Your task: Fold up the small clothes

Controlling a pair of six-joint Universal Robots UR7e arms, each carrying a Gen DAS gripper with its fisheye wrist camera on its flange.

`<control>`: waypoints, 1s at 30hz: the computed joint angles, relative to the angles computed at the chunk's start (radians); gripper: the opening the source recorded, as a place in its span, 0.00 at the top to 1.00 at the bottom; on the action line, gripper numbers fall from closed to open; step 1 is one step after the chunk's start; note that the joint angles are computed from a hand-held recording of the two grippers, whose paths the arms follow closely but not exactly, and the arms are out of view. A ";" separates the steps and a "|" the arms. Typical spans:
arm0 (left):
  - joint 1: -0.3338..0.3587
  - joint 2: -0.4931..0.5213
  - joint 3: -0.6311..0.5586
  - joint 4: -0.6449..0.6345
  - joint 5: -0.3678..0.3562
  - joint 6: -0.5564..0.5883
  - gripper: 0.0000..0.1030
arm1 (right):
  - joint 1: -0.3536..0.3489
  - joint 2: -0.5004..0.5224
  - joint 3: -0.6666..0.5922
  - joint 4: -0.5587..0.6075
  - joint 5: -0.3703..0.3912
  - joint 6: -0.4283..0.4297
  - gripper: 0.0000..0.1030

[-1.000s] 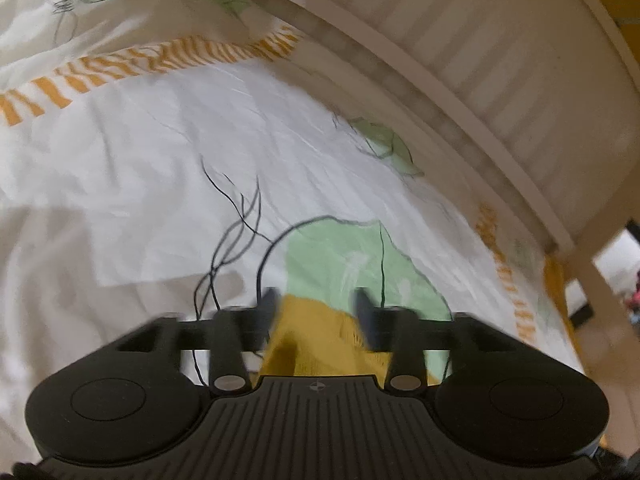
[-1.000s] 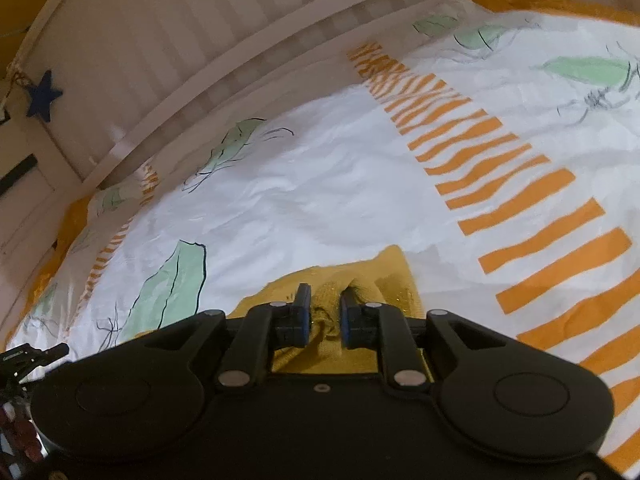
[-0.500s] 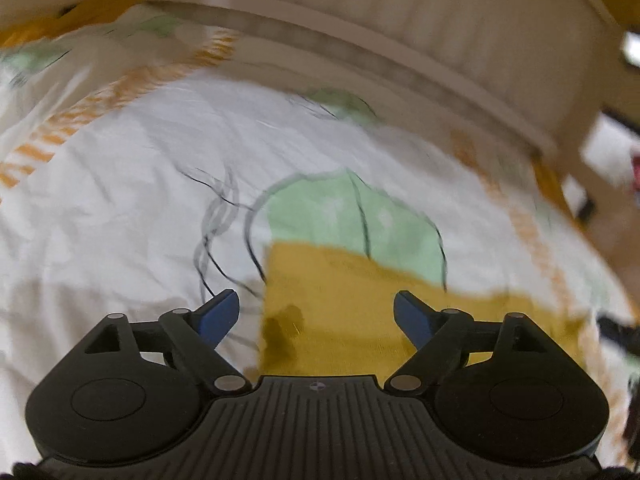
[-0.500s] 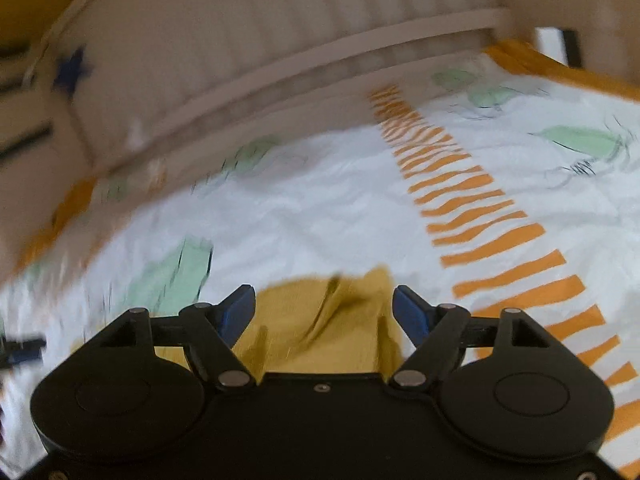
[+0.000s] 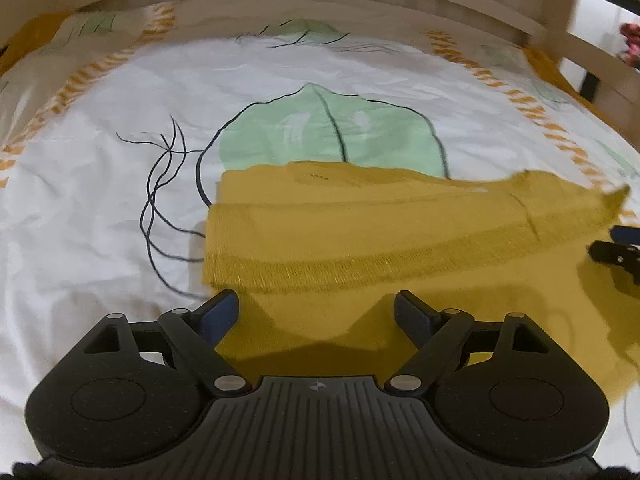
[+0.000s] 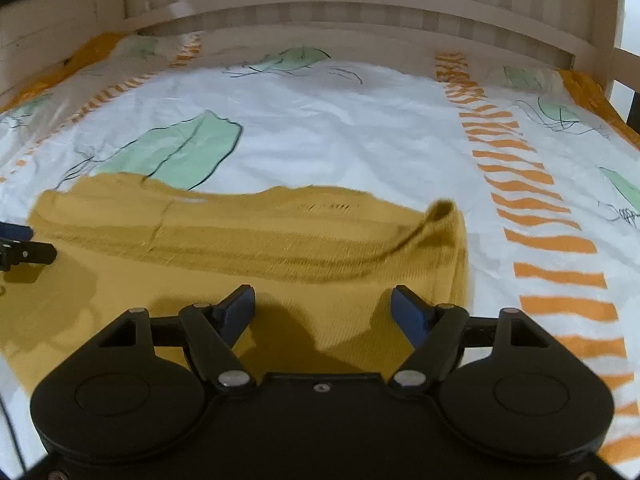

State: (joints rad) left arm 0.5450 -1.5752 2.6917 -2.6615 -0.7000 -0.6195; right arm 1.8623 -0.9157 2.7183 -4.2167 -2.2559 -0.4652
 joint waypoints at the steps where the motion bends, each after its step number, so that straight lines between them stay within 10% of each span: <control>1: 0.023 0.024 -0.014 -0.029 0.000 0.025 0.16 | -0.003 -0.018 -0.016 0.044 -0.009 0.017 0.24; 9: 0.185 0.133 -0.129 -0.123 -0.015 0.051 0.11 | -0.050 -0.119 -0.115 0.286 -0.026 0.148 0.19; 18: 0.213 0.123 -0.189 -0.117 0.064 0.047 0.11 | -0.080 -0.178 -0.140 0.268 0.012 0.227 0.19; 24: 0.148 -0.012 -0.106 -0.181 0.026 -0.042 0.11 | -0.075 -0.203 -0.092 0.195 0.061 0.244 0.18; 30: -0.021 -0.242 -0.011 0.164 0.048 -0.281 0.11 | -0.037 -0.155 -0.025 0.118 0.099 0.267 0.18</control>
State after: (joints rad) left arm 0.5240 -1.8169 2.6803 -2.4975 -0.6520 -0.9008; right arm 1.8249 -1.0711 2.6929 -4.0988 -2.1564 -0.1984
